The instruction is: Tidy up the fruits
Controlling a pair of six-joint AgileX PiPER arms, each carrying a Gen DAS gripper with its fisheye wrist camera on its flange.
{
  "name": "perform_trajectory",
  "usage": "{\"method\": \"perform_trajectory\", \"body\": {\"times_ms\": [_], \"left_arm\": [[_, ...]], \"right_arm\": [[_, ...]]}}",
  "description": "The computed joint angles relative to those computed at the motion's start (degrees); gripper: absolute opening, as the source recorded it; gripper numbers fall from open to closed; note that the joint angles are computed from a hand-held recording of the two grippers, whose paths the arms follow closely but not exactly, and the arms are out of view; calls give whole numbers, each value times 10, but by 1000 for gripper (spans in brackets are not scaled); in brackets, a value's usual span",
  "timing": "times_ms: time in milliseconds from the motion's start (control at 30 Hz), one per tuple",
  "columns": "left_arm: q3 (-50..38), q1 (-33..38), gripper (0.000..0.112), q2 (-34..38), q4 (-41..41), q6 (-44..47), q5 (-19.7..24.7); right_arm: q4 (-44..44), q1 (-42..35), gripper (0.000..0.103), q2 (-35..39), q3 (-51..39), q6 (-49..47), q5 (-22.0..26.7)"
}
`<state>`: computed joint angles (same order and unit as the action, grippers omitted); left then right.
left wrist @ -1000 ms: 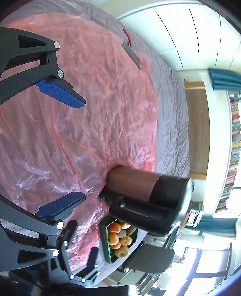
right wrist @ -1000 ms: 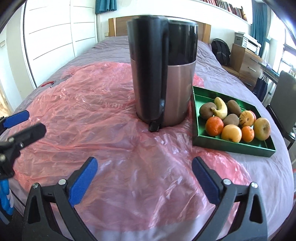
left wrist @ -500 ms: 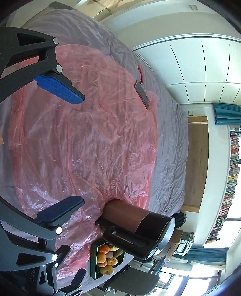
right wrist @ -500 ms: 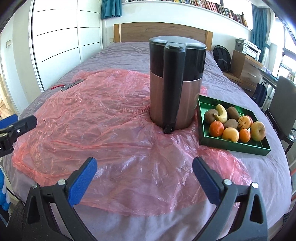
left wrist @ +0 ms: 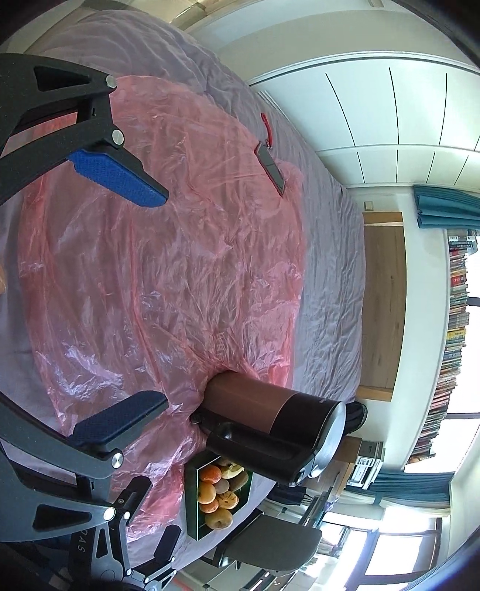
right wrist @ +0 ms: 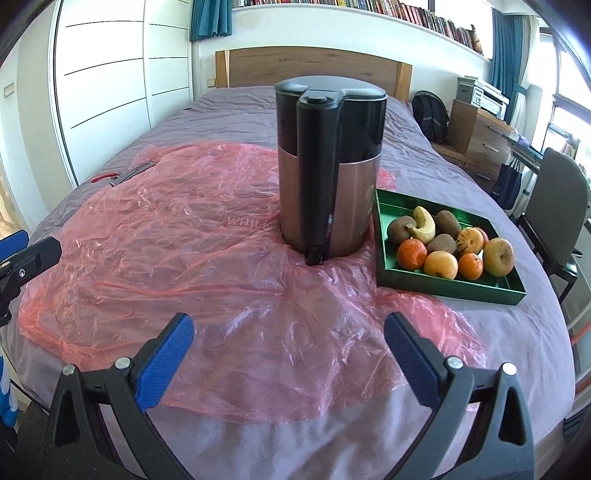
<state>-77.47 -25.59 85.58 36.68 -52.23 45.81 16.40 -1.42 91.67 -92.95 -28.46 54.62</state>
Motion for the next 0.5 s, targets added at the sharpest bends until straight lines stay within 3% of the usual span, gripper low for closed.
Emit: {"method": "perform_trajectory", "body": {"times_ms": [500], "left_arm": [[-133, -61, 102, 106, -38, 34, 61]], "right_arm": [[15, -98, 103, 28, -39, -28, 4]]}}
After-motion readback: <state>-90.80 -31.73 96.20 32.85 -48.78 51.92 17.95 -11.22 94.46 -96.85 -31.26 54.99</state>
